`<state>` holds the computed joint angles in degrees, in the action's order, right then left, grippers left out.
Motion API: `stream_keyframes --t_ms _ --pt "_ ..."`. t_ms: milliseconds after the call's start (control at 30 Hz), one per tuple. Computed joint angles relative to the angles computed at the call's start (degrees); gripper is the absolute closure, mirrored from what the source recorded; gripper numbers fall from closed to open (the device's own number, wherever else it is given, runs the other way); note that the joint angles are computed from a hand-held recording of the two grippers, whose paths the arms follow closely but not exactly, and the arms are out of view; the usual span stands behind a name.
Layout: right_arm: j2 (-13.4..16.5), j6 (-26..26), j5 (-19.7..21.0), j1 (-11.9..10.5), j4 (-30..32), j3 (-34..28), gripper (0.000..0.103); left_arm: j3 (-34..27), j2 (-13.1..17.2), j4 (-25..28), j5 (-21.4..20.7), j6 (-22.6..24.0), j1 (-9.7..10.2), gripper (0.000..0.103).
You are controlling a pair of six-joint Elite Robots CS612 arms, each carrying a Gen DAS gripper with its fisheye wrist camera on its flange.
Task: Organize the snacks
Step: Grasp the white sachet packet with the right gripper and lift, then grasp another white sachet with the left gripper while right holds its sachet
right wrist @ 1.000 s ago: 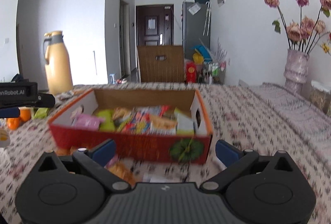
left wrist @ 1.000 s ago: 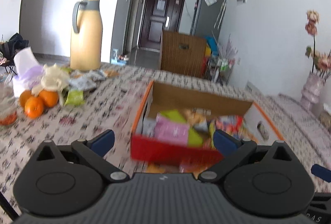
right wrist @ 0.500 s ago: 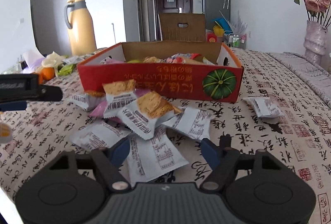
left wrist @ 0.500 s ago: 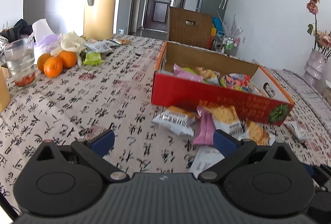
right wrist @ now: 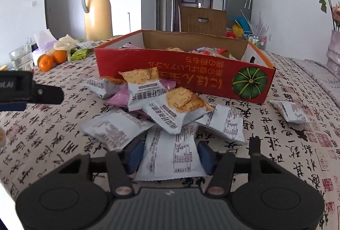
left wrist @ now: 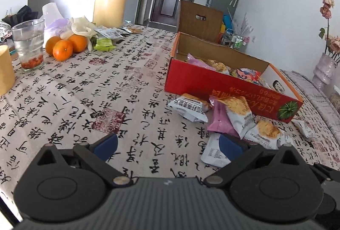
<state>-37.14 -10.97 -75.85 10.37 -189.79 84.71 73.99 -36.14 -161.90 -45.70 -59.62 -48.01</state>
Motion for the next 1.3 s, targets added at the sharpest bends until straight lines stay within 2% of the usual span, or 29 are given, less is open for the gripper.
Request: stream_keyframes --t_ms 200,433,667,1067,1200,1300 --pt "-1.0 1.0 -0.6 -0.2 -4.8 3.0 0.064 -0.1 0.0 -1.1 -0.5 1.7 0.04 0.000" --pt "-1.9 3.6 -0.1 -1.5 -9.9 4.5 0.064 -1.3 0.7 -0.2 -1.6 1.7 0.02 0.000" --pt "-1.9 9.1 -1.3 -2.4 -14.7 4.7 0.065 -4.0 2.0 1.0 -4.6 6.1 0.32 0.000" --pt "-1.1 12.1 -2.2 -4.0 -14.7 3.3 0.064 -12.6 6.4 5.6 -10.8 13.1 0.85 0.000" --pt "-0.7 13.7 -1.9 -4.3 -15.4 2.9 0.064 -14.9 7.3 10.2 -10.9 12.1 1.05 0.000" --pt "-0.4 14.3 -0.9 -4.6 -15.3 2.6 0.064 -15.6 7.7 11.3 -10.6 12.2 1.06 0.000"
